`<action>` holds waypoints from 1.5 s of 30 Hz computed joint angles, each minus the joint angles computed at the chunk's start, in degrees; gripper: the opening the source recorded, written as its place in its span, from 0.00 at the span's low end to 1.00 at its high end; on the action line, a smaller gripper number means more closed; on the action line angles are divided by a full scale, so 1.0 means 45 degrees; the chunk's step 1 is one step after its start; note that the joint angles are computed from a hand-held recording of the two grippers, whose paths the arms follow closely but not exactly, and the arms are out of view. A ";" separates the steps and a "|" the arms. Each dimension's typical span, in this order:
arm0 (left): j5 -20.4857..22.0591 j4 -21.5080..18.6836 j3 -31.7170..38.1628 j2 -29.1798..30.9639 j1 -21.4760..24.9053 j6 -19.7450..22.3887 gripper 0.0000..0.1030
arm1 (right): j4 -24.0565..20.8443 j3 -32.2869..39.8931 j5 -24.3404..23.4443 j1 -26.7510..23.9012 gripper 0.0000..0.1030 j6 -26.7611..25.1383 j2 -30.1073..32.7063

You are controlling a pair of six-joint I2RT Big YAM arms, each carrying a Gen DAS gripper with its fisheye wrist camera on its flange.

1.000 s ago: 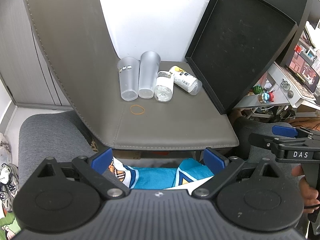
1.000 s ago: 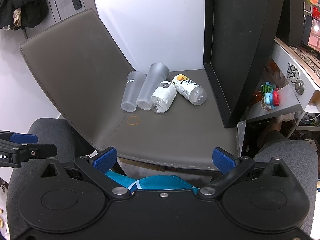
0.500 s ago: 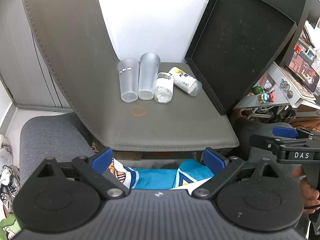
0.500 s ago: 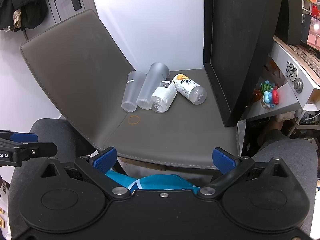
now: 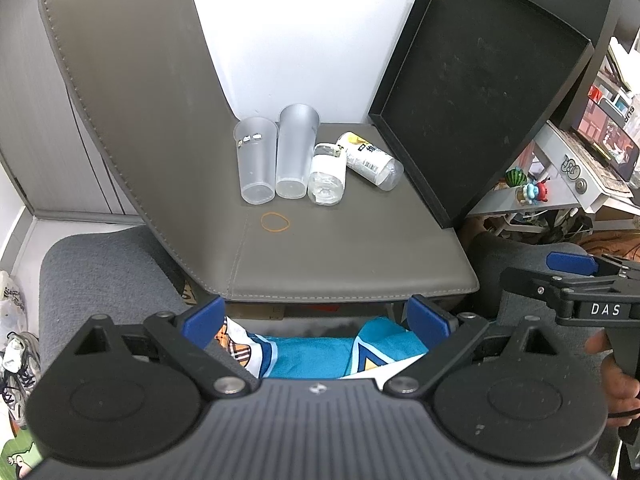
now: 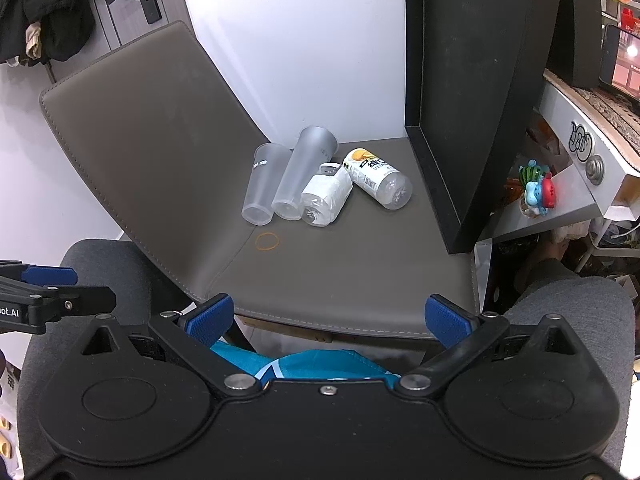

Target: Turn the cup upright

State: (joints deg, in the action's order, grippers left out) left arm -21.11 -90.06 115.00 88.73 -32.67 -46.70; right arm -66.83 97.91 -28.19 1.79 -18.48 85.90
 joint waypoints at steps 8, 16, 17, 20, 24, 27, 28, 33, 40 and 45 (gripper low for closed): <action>-0.0025 -0.0030 0.0015 0.0029 -0.0021 -0.0027 0.94 | -0.0004 -0.0013 0.0003 -0.0006 1.00 0.0004 -0.0002; -0.0008 -0.0021 0.0116 0.0106 0.0007 0.0060 0.94 | 0.0036 -0.0064 0.0025 0.0004 1.00 0.0125 0.0011; 0.0010 -0.0014 0.0102 0.0101 0.0023 0.0070 0.94 | 0.0046 -0.0078 0.0028 0.0011 1.00 0.0148 0.0015; 0.0170 0.0127 0.0102 0.0139 0.0107 0.0172 0.94 | 0.0044 -0.0071 0.0029 0.0031 1.00 0.0204 0.0084; 0.0251 0.0134 0.0246 0.0308 0.0250 0.0289 0.94 | 0.0220 -0.0145 0.0097 0.0042 1.00 0.0292 0.0135; 0.0295 0.0173 0.0421 0.0480 0.0399 0.0331 0.94 | 0.0450 -0.0221 0.0159 0.0073 1.00 0.0387 0.0162; 0.0337 0.0210 0.0463 0.0529 0.0459 0.0337 0.94 | 0.0498 -0.0202 0.0062 0.0052 1.00 0.0448 0.0194; 0.0493 0.0111 0.1106 0.1029 0.0746 0.0501 0.94 | 0.0659 0.0141 0.0368 0.0068 1.00 0.0589 0.0527; 0.0811 0.0187 0.1988 0.1642 0.1231 0.0603 0.94 | 0.0707 0.1082 0.0521 0.0110 1.00 0.0967 0.1169; 0.1141 0.0281 0.2741 0.2248 0.1555 0.0624 0.94 | 0.1025 0.1486 0.0627 0.0212 1.00 0.1128 0.1557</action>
